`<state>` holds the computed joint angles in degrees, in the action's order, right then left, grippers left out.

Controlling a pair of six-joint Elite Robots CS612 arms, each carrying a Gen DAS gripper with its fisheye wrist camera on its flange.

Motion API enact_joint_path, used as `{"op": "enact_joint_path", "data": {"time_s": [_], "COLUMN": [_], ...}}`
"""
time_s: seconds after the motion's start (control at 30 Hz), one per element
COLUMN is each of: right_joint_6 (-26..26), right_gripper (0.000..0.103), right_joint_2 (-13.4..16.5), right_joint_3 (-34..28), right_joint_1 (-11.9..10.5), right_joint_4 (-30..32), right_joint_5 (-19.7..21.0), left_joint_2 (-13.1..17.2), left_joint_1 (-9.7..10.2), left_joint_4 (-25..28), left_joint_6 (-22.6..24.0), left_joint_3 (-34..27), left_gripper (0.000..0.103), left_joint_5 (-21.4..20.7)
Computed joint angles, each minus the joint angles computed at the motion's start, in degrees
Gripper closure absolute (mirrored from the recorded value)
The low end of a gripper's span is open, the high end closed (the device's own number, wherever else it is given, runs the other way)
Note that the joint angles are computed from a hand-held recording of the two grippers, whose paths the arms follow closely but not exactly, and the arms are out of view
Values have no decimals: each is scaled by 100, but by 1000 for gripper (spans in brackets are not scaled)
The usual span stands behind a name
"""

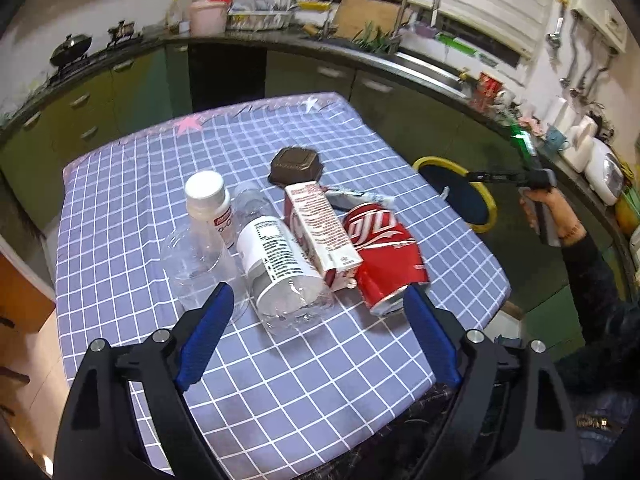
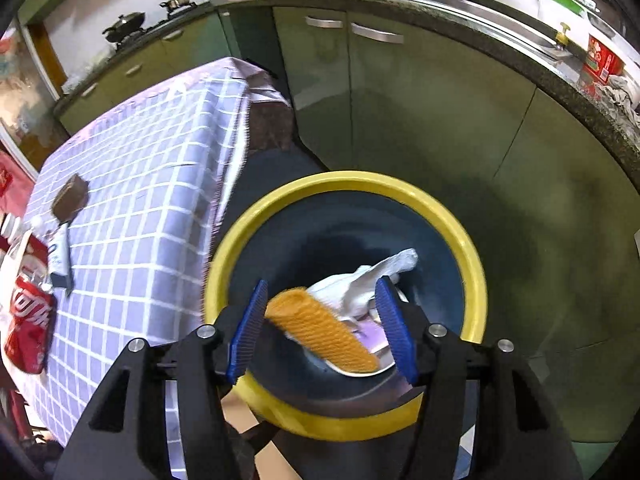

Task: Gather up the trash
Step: 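Carry the orange net over the yellow bin and open the right gripper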

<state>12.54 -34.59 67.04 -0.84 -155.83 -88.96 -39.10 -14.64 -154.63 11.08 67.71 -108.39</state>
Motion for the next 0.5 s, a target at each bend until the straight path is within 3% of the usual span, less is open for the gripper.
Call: {"op": "enact_joint_path", "data": {"time_s": [0.3, 0.5], "right_joint_6": [-104, -105], "right_gripper": [43, 42], "right_joint_2": [1, -8], "right_joint_3": [125, 183], "right_joint_1": [127, 129], "right_joint_4": [-140, -211], "right_joint_5": [460, 609], "left_joint_2": [518, 889], "left_joint_1": [-97, -121], "left_joint_4": [1629, 2671], "left_joint_6": [-298, -461], "left_joint_3": [-1196, -2075], "left_gripper": [23, 34], "left_joint_5": [102, 42]}}
